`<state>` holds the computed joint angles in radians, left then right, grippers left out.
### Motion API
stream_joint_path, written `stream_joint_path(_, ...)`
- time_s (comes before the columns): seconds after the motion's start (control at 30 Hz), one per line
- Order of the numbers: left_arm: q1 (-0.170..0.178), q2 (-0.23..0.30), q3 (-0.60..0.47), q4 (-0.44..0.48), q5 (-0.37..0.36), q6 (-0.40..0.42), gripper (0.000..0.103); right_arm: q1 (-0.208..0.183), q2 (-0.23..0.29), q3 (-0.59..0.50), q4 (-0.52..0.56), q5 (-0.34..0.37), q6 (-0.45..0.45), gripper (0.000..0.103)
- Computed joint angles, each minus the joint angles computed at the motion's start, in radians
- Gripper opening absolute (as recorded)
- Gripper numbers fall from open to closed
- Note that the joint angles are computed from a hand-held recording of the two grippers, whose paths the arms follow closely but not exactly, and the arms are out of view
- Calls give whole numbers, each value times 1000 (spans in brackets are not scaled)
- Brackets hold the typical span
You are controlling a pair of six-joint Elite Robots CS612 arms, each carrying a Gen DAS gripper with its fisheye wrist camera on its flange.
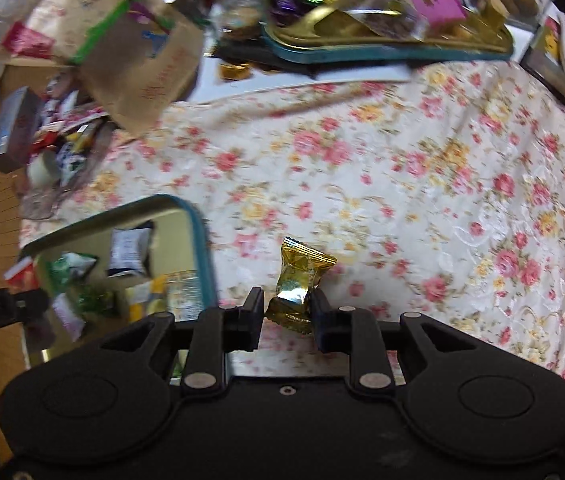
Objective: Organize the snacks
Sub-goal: 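Open the left tool over the gold tray to drop the packet while the right tool carries the candy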
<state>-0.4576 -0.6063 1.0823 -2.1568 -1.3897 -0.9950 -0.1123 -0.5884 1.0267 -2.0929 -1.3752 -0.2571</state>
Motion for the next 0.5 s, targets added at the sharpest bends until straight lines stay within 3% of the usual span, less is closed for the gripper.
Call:
stream_joint_path(0.23,12,-18,48,-41,-6,17,45,19,-48,67,-45,65,-92,25)
stream_joint_path(0.5,24,-42,102,-128,-27,-11,45,28,-57,83,-48,99,-136,25)
